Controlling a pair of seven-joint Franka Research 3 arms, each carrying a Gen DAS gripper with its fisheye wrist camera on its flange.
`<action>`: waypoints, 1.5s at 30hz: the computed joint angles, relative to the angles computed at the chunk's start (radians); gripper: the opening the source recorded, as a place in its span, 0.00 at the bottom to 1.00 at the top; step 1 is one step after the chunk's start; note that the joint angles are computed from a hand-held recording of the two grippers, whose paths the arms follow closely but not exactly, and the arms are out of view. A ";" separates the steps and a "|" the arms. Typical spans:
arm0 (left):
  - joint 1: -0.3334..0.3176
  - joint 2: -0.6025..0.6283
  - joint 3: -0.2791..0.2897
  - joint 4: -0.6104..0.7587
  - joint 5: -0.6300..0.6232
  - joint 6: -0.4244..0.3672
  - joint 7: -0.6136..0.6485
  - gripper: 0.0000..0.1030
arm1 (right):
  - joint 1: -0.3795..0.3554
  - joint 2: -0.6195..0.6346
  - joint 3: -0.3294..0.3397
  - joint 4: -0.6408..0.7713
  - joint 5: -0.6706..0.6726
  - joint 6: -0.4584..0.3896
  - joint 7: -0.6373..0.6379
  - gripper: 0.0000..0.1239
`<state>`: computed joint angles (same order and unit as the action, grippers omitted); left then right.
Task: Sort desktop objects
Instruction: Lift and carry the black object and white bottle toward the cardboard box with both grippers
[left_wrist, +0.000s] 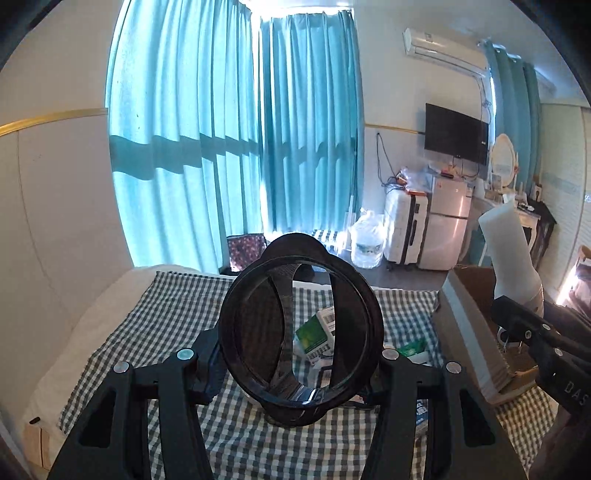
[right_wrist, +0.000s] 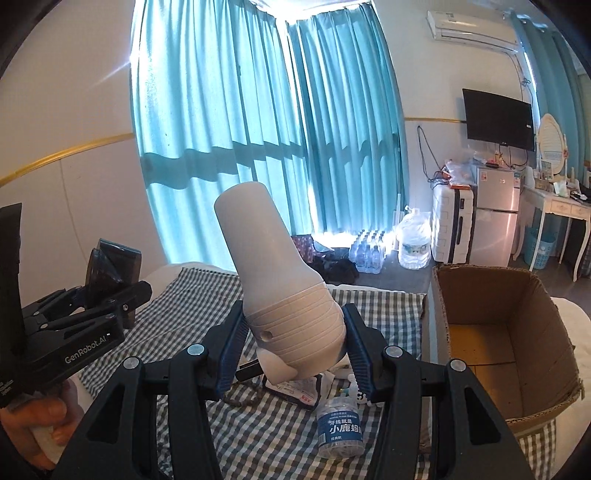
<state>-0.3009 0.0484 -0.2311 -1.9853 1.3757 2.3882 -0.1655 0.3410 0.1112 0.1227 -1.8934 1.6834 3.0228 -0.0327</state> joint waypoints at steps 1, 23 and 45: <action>-0.001 0.000 -0.001 0.003 0.001 0.001 0.003 0.54 | 0.001 -0.003 0.000 0.001 0.004 0.012 -0.005 0.41; -0.058 0.155 0.039 0.235 0.003 0.072 0.076 0.54 | -0.041 -0.018 -0.022 0.004 -0.062 0.080 0.089 0.41; -0.251 0.575 0.152 0.814 -0.259 0.131 0.473 0.54 | -0.194 0.010 -0.036 -0.022 -0.449 0.217 0.469 0.41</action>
